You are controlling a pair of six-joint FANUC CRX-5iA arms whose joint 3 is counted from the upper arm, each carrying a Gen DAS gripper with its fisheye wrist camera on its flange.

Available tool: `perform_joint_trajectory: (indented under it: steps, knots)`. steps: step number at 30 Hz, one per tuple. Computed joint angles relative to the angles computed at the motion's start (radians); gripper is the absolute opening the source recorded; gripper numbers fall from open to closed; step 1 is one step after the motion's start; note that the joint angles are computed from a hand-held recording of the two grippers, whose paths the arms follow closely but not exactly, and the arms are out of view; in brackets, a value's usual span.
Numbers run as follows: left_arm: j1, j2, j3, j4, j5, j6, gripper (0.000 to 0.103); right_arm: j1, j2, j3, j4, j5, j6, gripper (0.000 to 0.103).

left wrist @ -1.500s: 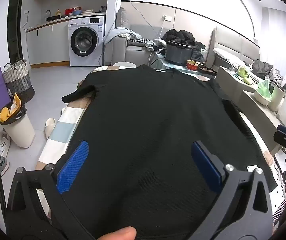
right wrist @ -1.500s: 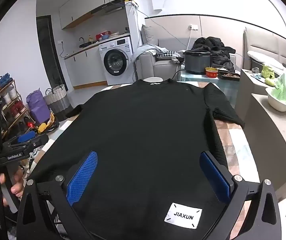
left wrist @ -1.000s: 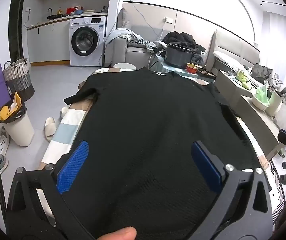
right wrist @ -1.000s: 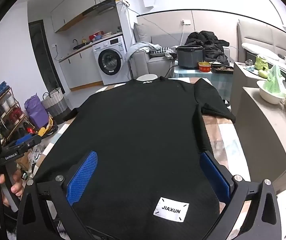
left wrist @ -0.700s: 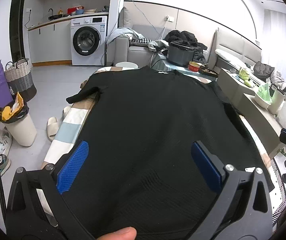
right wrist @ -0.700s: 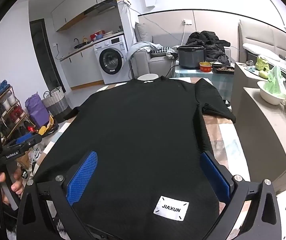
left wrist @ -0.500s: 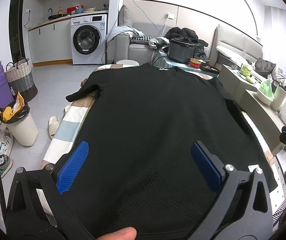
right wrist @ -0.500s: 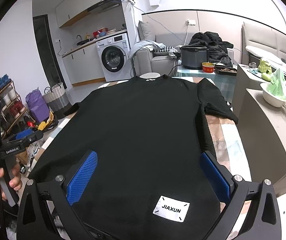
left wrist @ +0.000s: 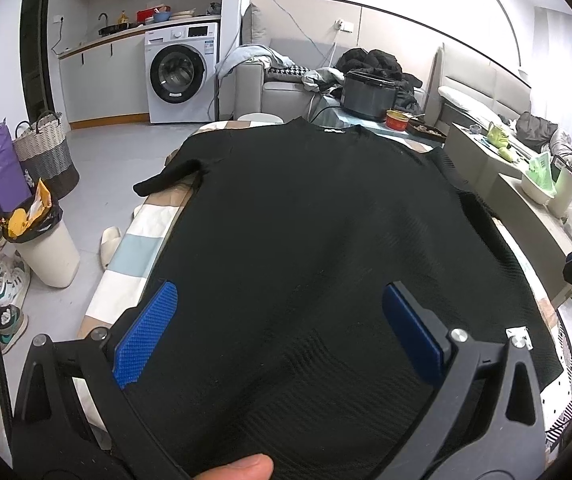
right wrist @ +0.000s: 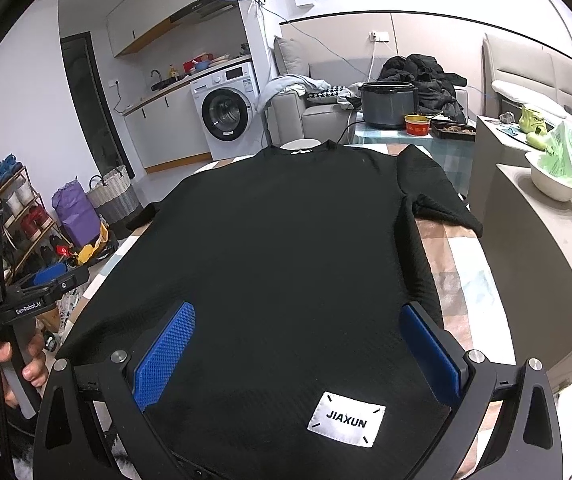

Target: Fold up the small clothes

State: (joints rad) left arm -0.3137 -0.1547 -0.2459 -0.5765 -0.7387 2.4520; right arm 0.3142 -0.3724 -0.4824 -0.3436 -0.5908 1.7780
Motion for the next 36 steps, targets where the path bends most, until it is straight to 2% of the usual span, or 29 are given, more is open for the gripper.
perform_joint_trajectory:
  steps: [11, 24, 36]
  knots:
    - [0.026, -0.01, -0.025, 0.01, 0.032, -0.016, 0.102, -0.011, 0.032, 0.013, -0.005, -0.009, -0.01, 0.103]
    - [0.019, 0.007, -0.016, 0.03, 0.033, -0.035, 0.102, 0.032, 0.027, -0.027, 0.115, 0.039, -0.121, 0.103]
    - [0.016, 0.012, -0.004, 0.029, 0.028, -0.037, 0.102, 0.027, 0.027, -0.026, 0.109, 0.039, -0.115, 0.103]
